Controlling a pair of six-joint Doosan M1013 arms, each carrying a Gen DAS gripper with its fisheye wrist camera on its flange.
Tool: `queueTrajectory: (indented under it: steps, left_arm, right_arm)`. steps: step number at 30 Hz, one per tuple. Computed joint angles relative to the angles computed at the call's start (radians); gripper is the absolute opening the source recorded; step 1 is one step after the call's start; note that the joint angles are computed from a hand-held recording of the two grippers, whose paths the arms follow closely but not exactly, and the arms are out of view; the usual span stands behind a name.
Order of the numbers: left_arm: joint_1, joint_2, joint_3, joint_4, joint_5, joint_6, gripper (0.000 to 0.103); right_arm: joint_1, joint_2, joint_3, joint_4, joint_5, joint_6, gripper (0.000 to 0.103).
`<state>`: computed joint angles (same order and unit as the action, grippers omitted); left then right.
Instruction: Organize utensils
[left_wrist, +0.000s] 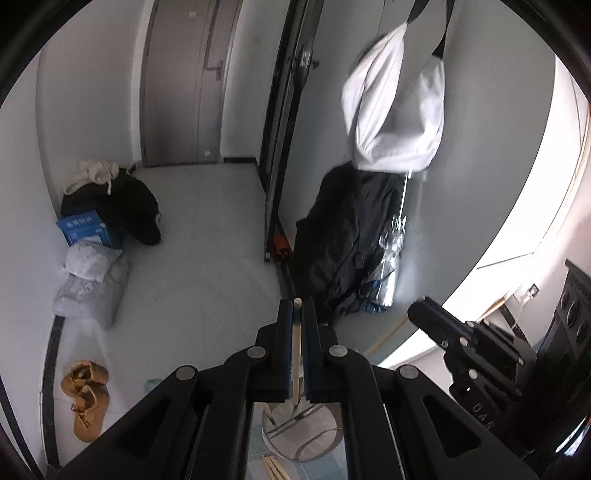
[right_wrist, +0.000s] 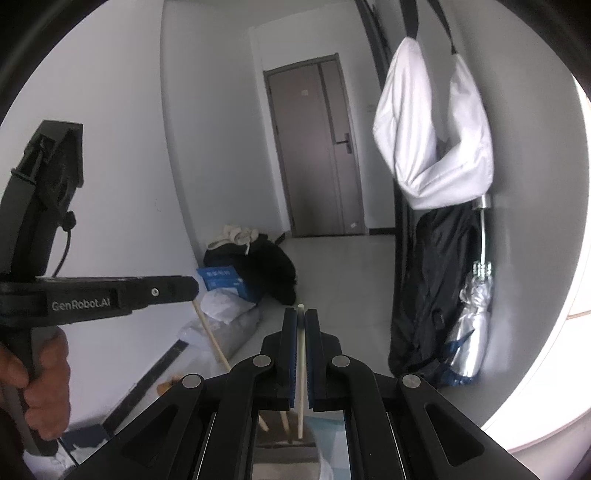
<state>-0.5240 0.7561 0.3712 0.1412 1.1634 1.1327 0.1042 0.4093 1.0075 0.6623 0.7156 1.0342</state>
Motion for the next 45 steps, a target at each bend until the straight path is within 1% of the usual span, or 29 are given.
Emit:
queueTrajectory:
  steps: [1,2,4,5,7,11,16,18,20,22,23,24,25,27,28,29,30,31,32,34,35,39,40,42,43,45]
  left_arm:
    - [0.003,-0.006,0.022,-0.002,-0.008,-0.006,0.001]
    - [0.007,0.0,0.014,-0.012,-0.003,-0.006,0.001]
    - [0.013,-0.006,0.038,-0.028,-0.013,-0.007,0.0]
    - [0.016,0.006,0.017,-0.036,0.003,-0.001,0.001]
    - [0.022,-0.003,0.043,-0.046,-0.014,-0.002,0.001]
    - [0.026,0.009,0.029,-0.065,-0.003,0.01,0.001]
    - [0.032,0.009,0.044,-0.113,0.001,0.027,0.001]
    - [0.033,0.003,0.059,-0.116,-0.003,0.023,0.001]
    - [0.035,0.0,0.065,-0.135,0.002,0.024,0.001]
    - [0.033,0.0,0.064,-0.13,0.016,0.018,0.001]
    - [0.03,-0.008,0.077,-0.121,0.009,0.019,0.002]
    - [0.027,-0.015,0.091,-0.107,0.001,0.016,0.004]
    - [0.022,-0.021,0.099,-0.085,0.0,0.007,0.006]
    - [0.014,-0.044,0.137,-0.054,-0.022,-0.018,0.017]
    - [0.01,-0.058,0.161,-0.042,-0.039,-0.034,0.02]
    - [0.007,-0.065,0.174,-0.023,-0.047,-0.05,0.028]
    - [0.002,-0.074,0.189,-0.002,-0.053,-0.067,0.036]
    - [-0.003,-0.084,0.206,0.02,-0.06,-0.084,0.039]
    - [-0.006,-0.092,0.221,0.037,-0.066,-0.097,0.041]
    - [-0.013,-0.107,0.247,0.064,-0.076,-0.117,0.041]
    - [-0.017,-0.115,0.259,0.077,-0.078,-0.131,0.042]
    - [-0.035,-0.149,0.316,0.138,-0.099,-0.185,0.054]
    - [-0.04,-0.155,0.327,0.157,-0.105,-0.194,0.056]
    - [-0.053,-0.173,0.357,0.205,-0.121,-0.216,0.06]
    - [-0.056,-0.18,0.372,0.214,-0.132,-0.223,0.062]
    - [-0.065,-0.196,0.401,0.247,-0.146,-0.252,0.069]
  right_arm:
    - [0.001,0.005,-0.003,-0.008,0.003,0.005,0.003]
    - [0.002,0.01,-0.007,-0.013,0.009,0.012,0.003]
    - [0.002,0.021,-0.017,-0.023,0.028,0.032,0.003]
    - [0.002,0.024,-0.019,-0.028,0.033,0.036,0.003]
    - [0.003,0.03,-0.022,-0.039,0.047,0.042,0.003]
    - [0.006,0.038,-0.016,-0.061,0.063,0.049,0.003]
    - [0.007,0.049,-0.02,-0.059,0.112,0.06,0.004]
    - [0.01,0.049,-0.017,-0.058,0.119,0.058,0.007]
    - [0.009,0.044,-0.008,-0.038,0.126,0.042,0.007]
    - [0.007,0.036,0.005,-0.016,0.124,0.025,0.011]
    - [0.006,0.03,0.013,-0.006,0.124,0.016,0.016]
    - [0.007,0.025,0.02,-0.006,0.116,0.015,0.022]
    - [0.007,0.015,0.034,-0.012,0.102,0.017,0.026]
    - [0.007,-0.001,0.054,-0.016,0.085,0.022,0.032]
    - [0.006,-0.01,0.066,-0.02,0.075,0.03,0.035]
    - [0.004,-0.018,0.078,-0.022,0.065,0.038,0.043]
    - [0.002,-0.028,0.092,-0.018,0.055,0.041,0.046]
    - [-0.001,-0.037,0.105,-0.012,0.046,0.042,0.047]
    - [-0.003,-0.045,0.117,-0.01,0.04,0.044,0.051]
    - [-0.005,-0.064,0.144,-0.011,0.017,0.048,0.059]
    - [-0.007,-0.074,0.158,-0.002,0.009,0.044,0.059]
    - [-0.01,-0.112,0.207,0.001,-0.02,0.038,0.065]
    - [-0.01,-0.123,0.222,0.003,-0.031,0.032,0.066]
    - [-0.01,-0.141,0.249,0.005,-0.056,0.025,0.072]
    - [-0.01,-0.15,0.263,0.007,-0.069,0.021,0.073]
    - [-0.011,-0.168,0.291,0.02,-0.086,0.007,0.074]
